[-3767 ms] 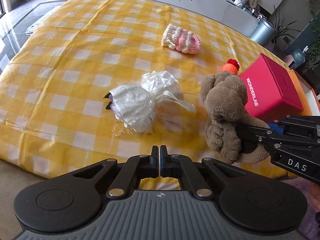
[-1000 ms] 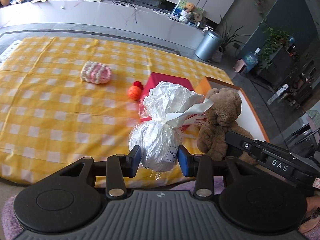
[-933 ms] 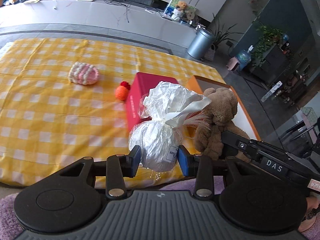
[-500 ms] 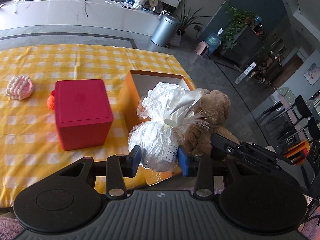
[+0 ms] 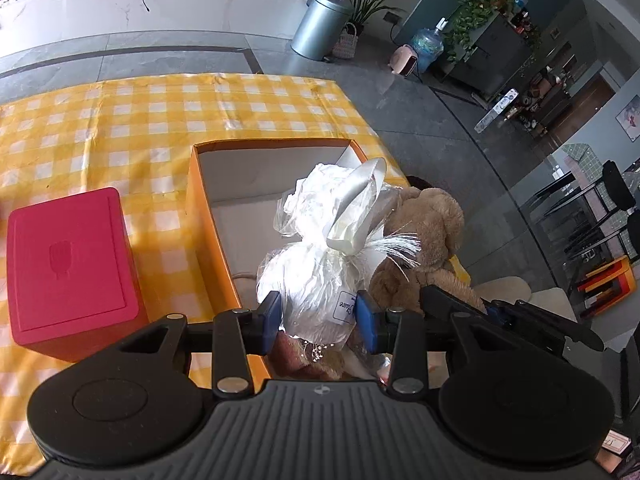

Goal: Organize soft objects
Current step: 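Carry the bag with the left tool and plush with the right tool over the orange box, then open both tools to drop the bag and plush into the orange box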

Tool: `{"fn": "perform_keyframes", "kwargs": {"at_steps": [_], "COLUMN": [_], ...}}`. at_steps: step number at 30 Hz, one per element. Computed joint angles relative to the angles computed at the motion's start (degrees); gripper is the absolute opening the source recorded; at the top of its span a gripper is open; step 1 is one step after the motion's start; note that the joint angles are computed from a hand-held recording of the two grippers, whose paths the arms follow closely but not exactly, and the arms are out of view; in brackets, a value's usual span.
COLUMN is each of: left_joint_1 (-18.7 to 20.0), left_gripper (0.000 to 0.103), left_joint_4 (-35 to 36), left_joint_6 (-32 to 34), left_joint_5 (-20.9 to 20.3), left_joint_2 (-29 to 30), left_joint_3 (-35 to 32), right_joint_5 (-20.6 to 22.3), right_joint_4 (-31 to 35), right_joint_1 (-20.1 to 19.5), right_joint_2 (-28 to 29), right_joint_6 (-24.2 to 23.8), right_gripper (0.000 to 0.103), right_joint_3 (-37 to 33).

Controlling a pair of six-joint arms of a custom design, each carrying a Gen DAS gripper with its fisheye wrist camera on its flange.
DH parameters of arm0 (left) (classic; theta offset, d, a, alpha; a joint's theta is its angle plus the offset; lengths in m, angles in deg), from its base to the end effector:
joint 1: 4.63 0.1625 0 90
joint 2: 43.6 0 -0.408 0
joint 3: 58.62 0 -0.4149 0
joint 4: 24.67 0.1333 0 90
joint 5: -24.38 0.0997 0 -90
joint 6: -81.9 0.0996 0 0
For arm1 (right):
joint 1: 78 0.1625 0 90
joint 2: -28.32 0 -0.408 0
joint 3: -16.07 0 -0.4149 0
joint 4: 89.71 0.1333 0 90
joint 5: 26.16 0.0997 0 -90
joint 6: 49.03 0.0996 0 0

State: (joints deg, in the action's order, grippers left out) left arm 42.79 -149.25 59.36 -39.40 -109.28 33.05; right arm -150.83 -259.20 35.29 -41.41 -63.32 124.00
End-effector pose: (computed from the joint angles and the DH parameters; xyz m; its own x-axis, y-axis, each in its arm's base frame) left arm -0.3112 -0.6007 0.2790 -0.9078 0.2367 -0.3462 0.3476 0.8865 -0.3054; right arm 0.3062 -0.5175 0.2929 -0.8025 -0.1514 0.5771 -0.5110 0.6736 -0.5340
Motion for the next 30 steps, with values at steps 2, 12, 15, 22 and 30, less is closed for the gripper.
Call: {"fn": "perform_keyframes", "kwargs": {"at_steps": [2, 12, 15, 22, 30], "left_joint_1": [0.7, 3.3, 3.4, 3.8, 3.7], "left_gripper": [0.045, 0.045, 0.046, 0.05, 0.065], "left_joint_4": [0.5, 3.8, 4.7, 6.6, 6.2], "left_joint_6": [0.4, 3.0, 4.0, 5.5, 8.1], "left_joint_5": [0.2, 2.2, 3.1, 4.7, 4.2], "left_joint_2": [1.9, 8.5, 9.1, 11.3, 11.6], "left_joint_3": [-1.3, -7.0, -7.4, -9.2, -9.0], "right_joint_5": [-0.6, -5.7, -6.2, -8.1, -10.1], "right_joint_4": [0.4, -0.4, 0.6, 3.2, 3.9], "right_joint_1": [-0.8, -3.7, -4.4, -5.3, -5.5], "right_joint_2": [1.2, 8.5, 9.8, 12.1, 13.8], "right_joint_6": [-1.2, -10.0, -10.1, -9.8, -10.1], "right_gripper": [0.015, 0.015, 0.015, 0.015, 0.021], "right_joint_3": [-1.0, -5.7, -7.1, -9.2, -10.6]}}
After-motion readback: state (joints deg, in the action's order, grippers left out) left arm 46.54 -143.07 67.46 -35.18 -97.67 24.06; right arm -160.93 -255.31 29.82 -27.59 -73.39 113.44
